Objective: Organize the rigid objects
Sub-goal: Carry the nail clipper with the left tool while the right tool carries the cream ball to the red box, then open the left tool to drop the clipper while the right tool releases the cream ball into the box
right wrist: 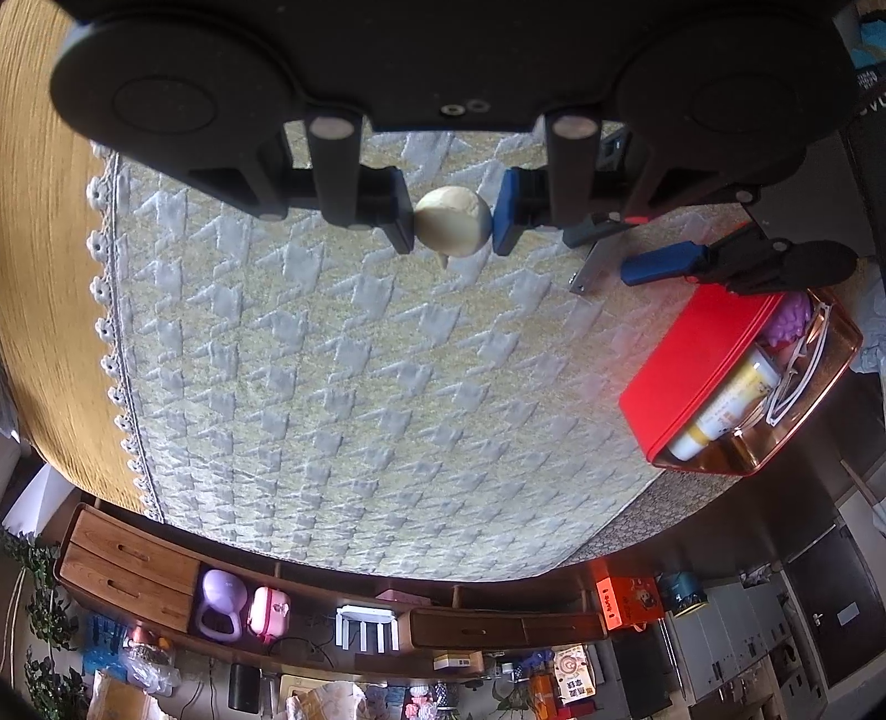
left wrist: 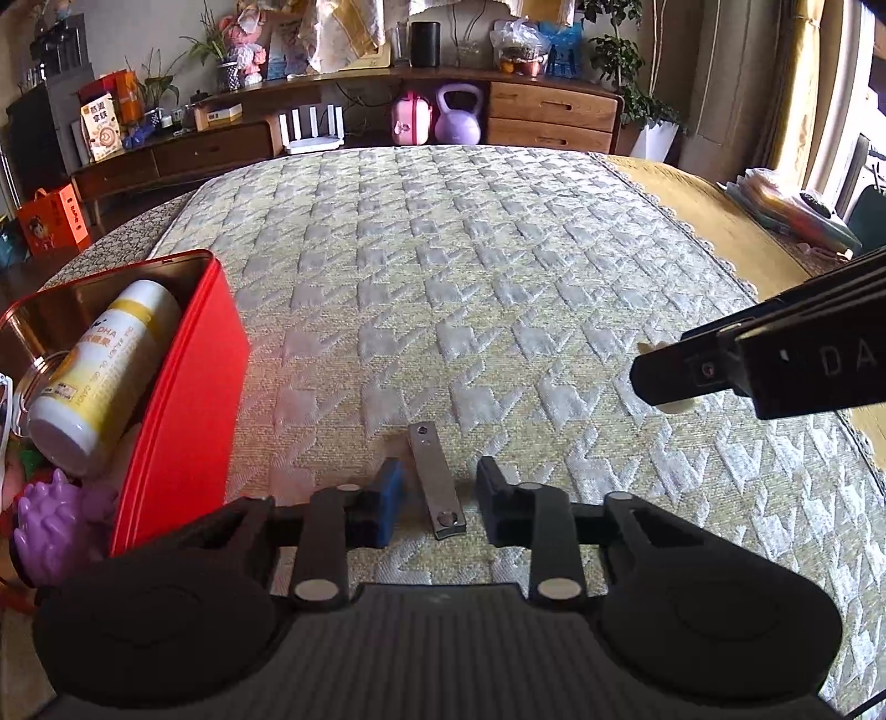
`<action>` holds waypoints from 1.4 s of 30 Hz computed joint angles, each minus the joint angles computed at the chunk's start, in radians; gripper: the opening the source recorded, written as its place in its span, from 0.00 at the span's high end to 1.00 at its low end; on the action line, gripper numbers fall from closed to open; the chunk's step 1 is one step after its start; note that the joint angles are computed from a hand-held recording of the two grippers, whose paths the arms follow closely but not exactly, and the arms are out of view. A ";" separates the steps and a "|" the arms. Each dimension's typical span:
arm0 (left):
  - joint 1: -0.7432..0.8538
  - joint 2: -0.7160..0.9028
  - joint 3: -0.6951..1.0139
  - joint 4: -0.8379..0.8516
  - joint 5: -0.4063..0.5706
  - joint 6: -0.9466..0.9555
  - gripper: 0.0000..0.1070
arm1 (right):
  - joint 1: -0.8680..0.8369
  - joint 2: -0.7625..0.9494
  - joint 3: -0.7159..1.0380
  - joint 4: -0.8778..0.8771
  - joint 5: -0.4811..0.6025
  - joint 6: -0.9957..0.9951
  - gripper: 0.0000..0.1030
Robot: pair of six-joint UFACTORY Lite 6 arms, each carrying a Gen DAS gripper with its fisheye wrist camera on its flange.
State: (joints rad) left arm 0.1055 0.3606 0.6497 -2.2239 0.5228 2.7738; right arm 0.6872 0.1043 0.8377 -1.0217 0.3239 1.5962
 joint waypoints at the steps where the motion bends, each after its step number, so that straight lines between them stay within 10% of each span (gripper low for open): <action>1: -0.010 -0.010 -0.010 -0.036 -0.005 0.032 0.89 | 0.001 -0.002 -0.002 -0.003 0.000 0.003 0.71; 6: -0.018 -0.024 -0.024 -0.068 -0.010 0.060 0.90 | 0.007 0.003 0.009 0.015 0.005 -0.012 0.71; 25: 0.388 -0.128 0.299 0.849 0.103 -0.802 0.90 | 0.134 0.122 0.281 0.162 0.108 -0.191 0.71; 42: 0.568 0.105 0.606 0.984 0.135 -0.858 0.90 | 0.258 0.592 0.948 0.377 0.225 -0.510 0.71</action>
